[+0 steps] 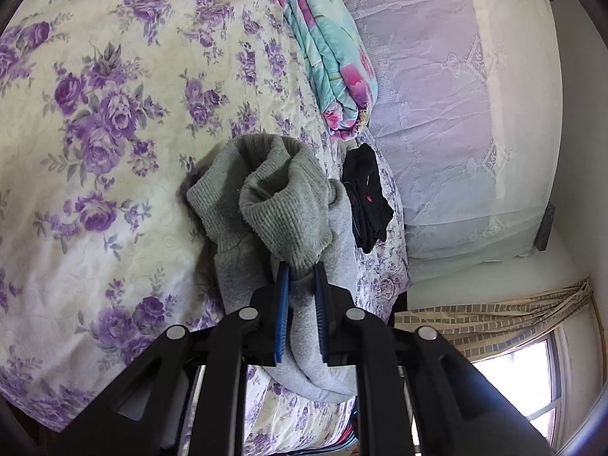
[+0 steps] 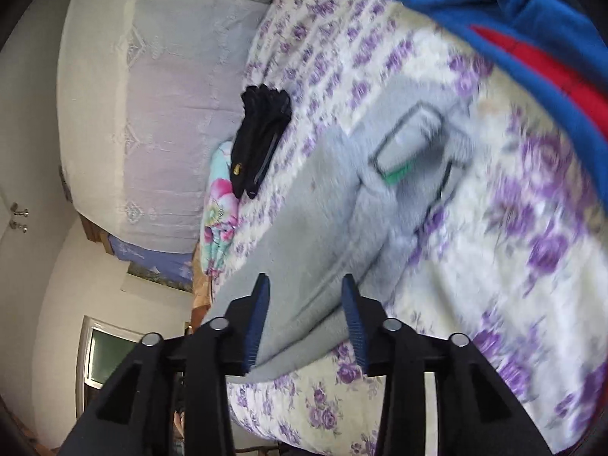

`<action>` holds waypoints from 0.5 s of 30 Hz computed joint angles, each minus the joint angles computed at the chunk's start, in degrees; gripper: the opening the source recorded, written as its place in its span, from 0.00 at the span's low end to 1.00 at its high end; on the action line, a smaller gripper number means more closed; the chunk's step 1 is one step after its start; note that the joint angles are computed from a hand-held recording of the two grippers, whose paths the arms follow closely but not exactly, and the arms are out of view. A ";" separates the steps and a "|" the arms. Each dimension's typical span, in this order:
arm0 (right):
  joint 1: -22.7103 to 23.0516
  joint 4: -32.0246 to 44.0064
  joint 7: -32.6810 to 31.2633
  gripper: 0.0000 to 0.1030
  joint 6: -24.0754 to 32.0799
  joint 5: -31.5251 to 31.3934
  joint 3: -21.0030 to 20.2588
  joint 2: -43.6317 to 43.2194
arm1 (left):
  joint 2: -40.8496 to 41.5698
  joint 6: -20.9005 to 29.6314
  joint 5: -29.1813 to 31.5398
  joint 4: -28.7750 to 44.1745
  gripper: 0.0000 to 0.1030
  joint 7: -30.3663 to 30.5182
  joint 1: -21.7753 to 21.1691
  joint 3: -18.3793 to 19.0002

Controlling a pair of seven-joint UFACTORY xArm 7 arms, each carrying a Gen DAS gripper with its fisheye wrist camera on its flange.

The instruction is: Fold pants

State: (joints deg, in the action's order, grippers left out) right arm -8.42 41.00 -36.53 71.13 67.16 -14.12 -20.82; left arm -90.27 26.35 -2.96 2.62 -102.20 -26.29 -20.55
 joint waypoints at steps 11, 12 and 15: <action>0.52 -0.31 -1.60 0.12 -0.02 9.31 1.40 4.48 | -1.89 0.58 0.23 -1.02 0.12 -0.30 -0.88 0.81; 0.21 -0.45 -2.63 0.10 0.44 9.71 1.23 3.66 | -1.91 1.21 0.38 -0.53 0.12 0.21 -0.84 1.05; -0.68 0.01 -3.48 0.09 1.23 8.89 0.68 2.56 | -0.70 1.87 0.42 1.17 0.12 1.24 -0.34 0.86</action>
